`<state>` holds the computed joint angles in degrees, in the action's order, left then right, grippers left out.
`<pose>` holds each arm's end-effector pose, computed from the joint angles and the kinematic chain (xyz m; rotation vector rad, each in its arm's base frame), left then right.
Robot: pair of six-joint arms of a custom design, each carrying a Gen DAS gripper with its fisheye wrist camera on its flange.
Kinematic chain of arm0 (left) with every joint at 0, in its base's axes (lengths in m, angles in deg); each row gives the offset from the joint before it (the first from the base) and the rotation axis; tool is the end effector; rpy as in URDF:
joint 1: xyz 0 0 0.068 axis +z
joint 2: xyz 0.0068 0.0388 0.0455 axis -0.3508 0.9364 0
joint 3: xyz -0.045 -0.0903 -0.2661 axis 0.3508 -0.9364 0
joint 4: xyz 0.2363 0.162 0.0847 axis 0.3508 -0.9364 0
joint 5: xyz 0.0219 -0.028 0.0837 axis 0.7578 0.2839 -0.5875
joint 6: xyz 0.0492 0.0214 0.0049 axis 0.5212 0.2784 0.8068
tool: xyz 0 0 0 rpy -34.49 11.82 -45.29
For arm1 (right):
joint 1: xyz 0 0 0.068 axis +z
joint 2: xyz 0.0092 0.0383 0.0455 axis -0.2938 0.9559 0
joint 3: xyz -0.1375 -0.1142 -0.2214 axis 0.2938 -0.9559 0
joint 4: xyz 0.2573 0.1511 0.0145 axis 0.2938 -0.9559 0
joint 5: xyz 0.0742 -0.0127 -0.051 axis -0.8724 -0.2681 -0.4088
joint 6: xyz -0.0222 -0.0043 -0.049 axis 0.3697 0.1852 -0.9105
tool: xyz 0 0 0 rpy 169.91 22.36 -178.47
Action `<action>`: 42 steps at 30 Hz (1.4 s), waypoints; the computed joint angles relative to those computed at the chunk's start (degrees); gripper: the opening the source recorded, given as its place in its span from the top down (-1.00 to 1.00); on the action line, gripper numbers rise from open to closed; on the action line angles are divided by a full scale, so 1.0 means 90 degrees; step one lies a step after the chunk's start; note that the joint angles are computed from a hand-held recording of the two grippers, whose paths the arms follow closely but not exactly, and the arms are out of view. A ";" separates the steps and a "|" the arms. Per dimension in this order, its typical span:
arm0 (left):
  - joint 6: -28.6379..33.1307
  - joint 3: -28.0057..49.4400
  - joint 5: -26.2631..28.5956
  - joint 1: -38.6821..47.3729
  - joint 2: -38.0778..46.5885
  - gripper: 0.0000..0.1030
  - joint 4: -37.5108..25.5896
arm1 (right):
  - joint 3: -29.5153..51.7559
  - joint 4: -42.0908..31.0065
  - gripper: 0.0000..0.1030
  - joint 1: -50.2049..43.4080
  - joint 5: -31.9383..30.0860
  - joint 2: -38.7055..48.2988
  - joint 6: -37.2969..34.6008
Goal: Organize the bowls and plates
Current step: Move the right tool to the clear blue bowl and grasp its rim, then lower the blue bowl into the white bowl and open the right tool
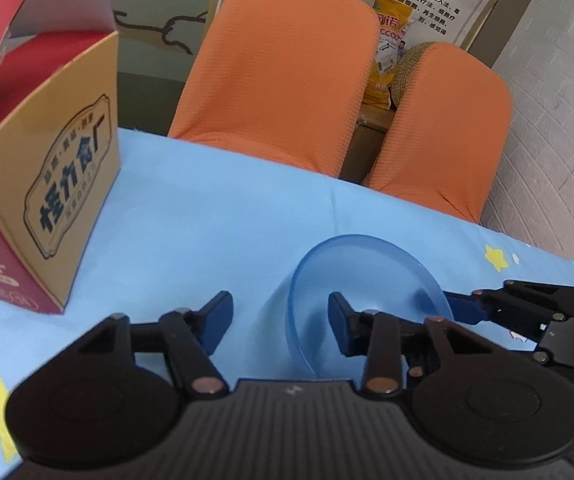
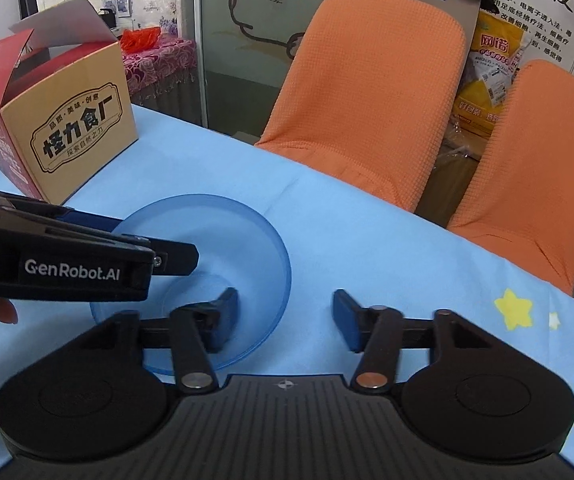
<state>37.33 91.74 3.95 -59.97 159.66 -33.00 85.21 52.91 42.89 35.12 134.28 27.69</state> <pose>0.1969 -0.1614 0.0828 0.2772 2.4400 -0.5167 0.1294 0.1872 0.0840 -0.2102 2.4186 0.0436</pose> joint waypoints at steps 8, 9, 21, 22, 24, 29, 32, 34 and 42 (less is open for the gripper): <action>-0.0284 -0.0384 0.0046 -0.0394 -0.0961 0.54 -0.0483 | 0.0306 -0.0795 0.07 0.0783 0.0396 -0.0176 0.0608; -0.0359 -0.0456 -0.0045 -0.0487 -0.1215 0.54 -0.0630 | 0.0291 -0.0922 0.07 0.0866 0.0415 -0.0311 0.0763; -0.1903 -0.0720 -0.1773 -0.3057 -0.4489 0.54 -0.3474 | 0.1317 -0.4859 -0.05 0.3482 0.1628 -0.0691 0.4220; -0.2145 -0.0696 -0.2036 -0.3484 -0.4674 0.54 -0.3698 | 0.1462 -0.5361 -0.07 0.3810 0.1674 -0.0601 0.4768; -0.2650 -0.0615 -0.2555 -0.4346 -0.4857 0.54 -0.4020 | 0.1794 -0.6368 -0.15 0.4530 0.1660 -0.0294 0.6017; -0.4070 -0.0183 -0.3876 -0.6549 -0.4318 0.54 -0.4450 | 0.2609 -0.8277 -0.20 0.6179 0.1092 0.0651 0.8664; -0.4794 0.0029 -0.4296 -0.7503 -0.3719 0.54 -0.4433 | 0.3096 -0.8872 -0.22 0.6917 0.0585 0.1277 0.9636; -0.5244 0.0094 -0.4479 -0.8034 -0.3301 0.54 -0.4326 | 0.3382 -0.9031 -0.22 0.7311 0.0233 0.1704 1.0126; -0.6492 0.0430 -0.4633 -0.9245 -0.1537 0.54 -0.3868 | 0.3765 -0.8447 -0.23 0.8163 -0.0457 0.2773 1.1129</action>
